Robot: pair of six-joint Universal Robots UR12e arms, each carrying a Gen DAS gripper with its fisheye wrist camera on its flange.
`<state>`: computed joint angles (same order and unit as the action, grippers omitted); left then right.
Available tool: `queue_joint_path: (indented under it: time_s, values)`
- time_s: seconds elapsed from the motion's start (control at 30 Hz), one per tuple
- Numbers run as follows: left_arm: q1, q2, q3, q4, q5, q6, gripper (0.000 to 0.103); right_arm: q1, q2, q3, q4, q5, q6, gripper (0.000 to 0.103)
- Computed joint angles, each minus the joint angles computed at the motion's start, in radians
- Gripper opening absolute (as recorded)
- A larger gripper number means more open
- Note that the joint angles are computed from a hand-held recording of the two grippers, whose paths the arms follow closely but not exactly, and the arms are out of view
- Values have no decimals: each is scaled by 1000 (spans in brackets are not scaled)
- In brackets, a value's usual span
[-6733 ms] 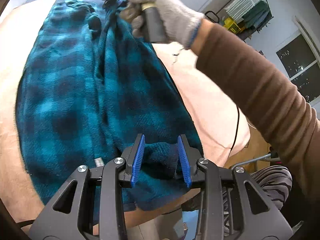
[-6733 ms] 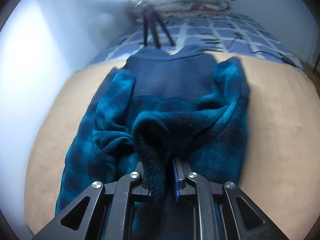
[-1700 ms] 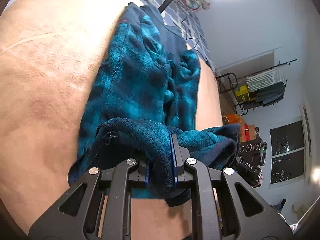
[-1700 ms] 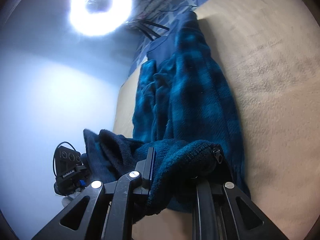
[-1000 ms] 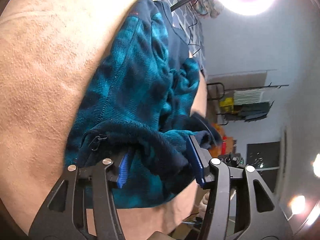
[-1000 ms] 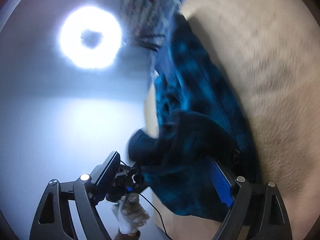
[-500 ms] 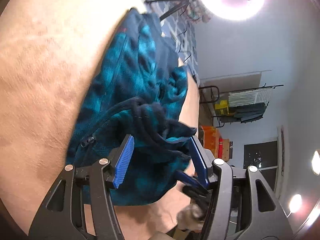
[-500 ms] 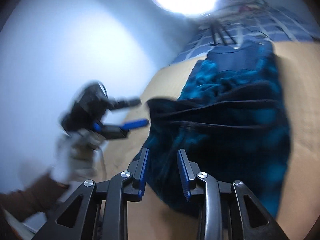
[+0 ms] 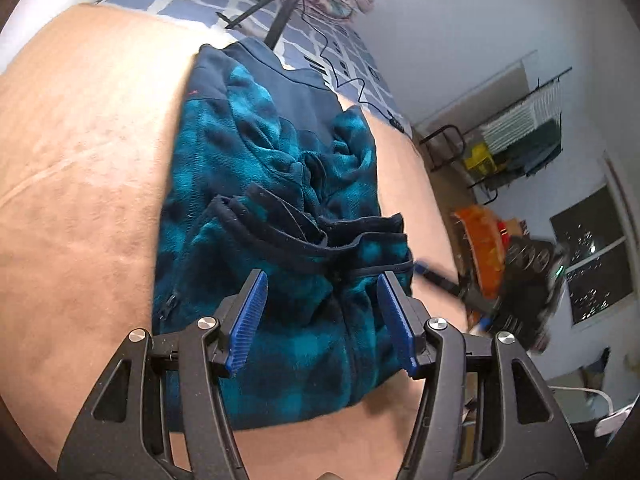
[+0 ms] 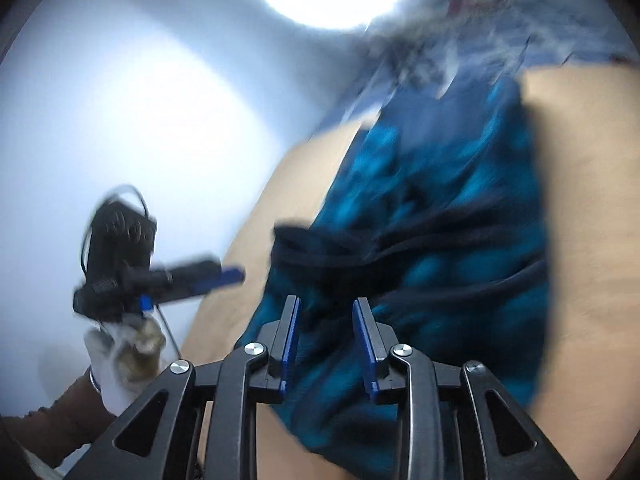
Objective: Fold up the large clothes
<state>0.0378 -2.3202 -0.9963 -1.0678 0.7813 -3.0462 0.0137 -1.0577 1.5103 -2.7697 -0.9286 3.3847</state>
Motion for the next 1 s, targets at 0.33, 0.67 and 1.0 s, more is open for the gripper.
queue_joint_path:
  time_s: [0.33,0.67,1.0]
  values:
    - [-11,-9,7,38,49,75,58,-3,97,-191,117,-364,-67,13]
    - [-4,-46,54,69,72,94,58,16,313,-516,301,-373,-154,13]
    - [-3,-98,120,76,75,63,58,-13,309,-496,248,-244,-163,14]
